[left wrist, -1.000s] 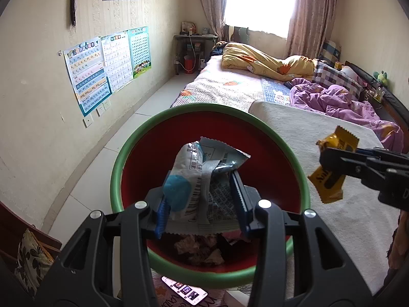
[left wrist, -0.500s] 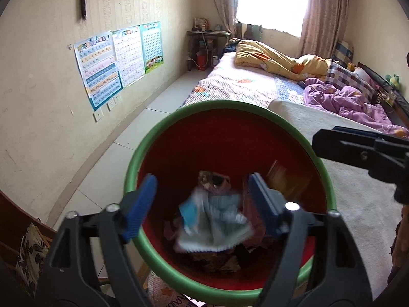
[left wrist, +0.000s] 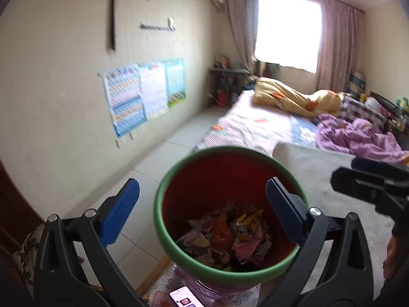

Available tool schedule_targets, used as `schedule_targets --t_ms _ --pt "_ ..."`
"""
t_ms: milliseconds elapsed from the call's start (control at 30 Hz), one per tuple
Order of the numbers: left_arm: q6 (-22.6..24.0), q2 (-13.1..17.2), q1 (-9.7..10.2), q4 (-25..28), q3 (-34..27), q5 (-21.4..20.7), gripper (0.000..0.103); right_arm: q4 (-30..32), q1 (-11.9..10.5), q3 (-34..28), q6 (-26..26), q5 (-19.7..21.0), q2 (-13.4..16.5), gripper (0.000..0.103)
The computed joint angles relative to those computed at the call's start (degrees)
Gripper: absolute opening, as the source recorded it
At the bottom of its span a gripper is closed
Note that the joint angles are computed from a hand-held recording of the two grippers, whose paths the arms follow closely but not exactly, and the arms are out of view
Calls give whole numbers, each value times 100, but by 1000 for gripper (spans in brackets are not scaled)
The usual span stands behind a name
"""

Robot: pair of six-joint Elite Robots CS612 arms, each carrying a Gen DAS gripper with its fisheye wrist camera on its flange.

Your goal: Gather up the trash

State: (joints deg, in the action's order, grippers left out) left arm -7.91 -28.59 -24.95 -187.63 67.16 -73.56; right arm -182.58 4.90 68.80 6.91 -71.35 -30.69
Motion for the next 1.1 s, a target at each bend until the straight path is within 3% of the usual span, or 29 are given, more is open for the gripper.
schedule_targets --t_ms 200,367,467,567,800,1100 --pt "-186 -344 -343 -595 611 1179 97 -997 -107 809 -121 -123 -381 96" --pt "-200 -530 -609 -877 887 1820 97 -1906 -201 1360 -279 -537 -586 96" --pt "-271 -626 -740 -937 995 1925 97 -2271 -275 1624 -337 -772 -687 96" --pt "-323 -683 -885 -1032 1049 2036 97 -2427 -368 1807 -317 -730 -774 96" --pt "-674 -779 -1100 -959 1058 1837 97 -2741 -569 2301 -353 -687 -980 96" --pt "-573 -762 -1301 -895 985 1793 97 -2992 -732 2624 -294 -799 -1085 96"
